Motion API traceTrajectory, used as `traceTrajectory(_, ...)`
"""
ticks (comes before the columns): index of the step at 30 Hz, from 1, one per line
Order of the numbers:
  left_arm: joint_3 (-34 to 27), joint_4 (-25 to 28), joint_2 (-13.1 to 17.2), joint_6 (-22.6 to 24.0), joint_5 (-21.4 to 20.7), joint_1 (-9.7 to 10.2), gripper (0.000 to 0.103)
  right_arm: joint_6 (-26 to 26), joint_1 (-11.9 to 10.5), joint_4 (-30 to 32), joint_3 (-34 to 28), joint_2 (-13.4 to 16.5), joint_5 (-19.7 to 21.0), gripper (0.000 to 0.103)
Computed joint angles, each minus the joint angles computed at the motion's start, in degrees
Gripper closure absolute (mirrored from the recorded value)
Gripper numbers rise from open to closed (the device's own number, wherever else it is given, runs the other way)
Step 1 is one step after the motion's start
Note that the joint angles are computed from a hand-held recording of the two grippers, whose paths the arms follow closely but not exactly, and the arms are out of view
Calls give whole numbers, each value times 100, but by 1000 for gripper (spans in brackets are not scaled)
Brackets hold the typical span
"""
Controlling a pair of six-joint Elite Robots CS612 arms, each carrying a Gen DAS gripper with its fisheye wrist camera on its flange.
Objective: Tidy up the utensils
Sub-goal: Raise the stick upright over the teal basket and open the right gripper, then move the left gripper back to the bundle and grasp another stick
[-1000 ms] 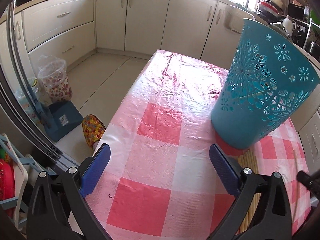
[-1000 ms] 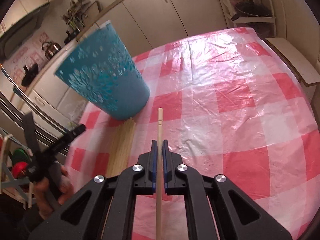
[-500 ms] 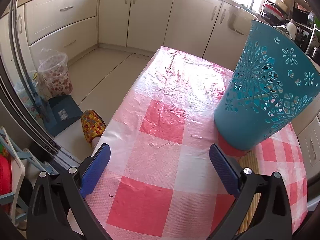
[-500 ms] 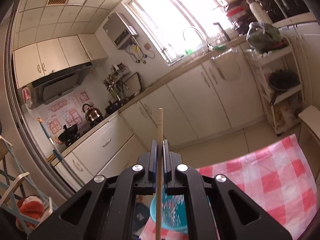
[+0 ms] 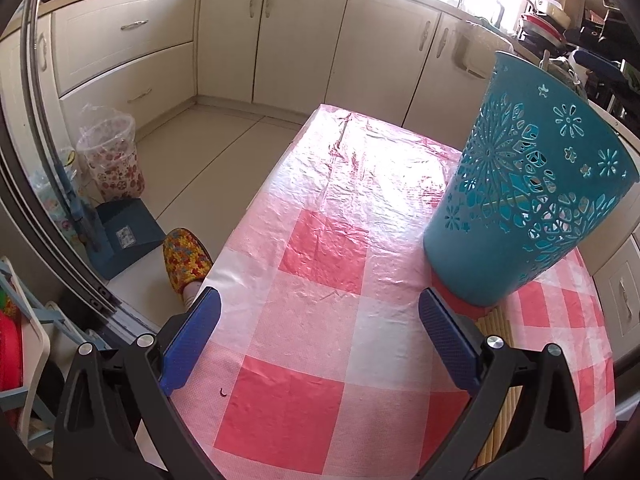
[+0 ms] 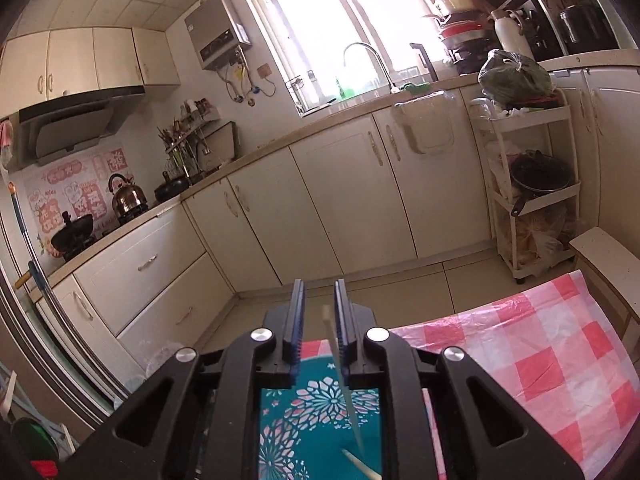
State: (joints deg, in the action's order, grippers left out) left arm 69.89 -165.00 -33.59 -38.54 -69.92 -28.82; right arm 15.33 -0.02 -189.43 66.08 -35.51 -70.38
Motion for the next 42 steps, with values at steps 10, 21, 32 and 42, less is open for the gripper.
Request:
traceTrajectory(10,-28,96,6,-37,52,-5,8,-106,-192,-1852,1159,-785,286,58)
traceTrajectory(21,-51,203,10,-43,117,-17,8,-1790,-250,844,2438,-1194,173,68)
traceTrajectory(32,-94,330,19,-30,207,-39,8,-2186,22,2370,1756,-727,-468,76)
traceTrajectory(42,-101,356,16,-40,196,-40,8,-2557,72,2373,1758,-694,-836,87)
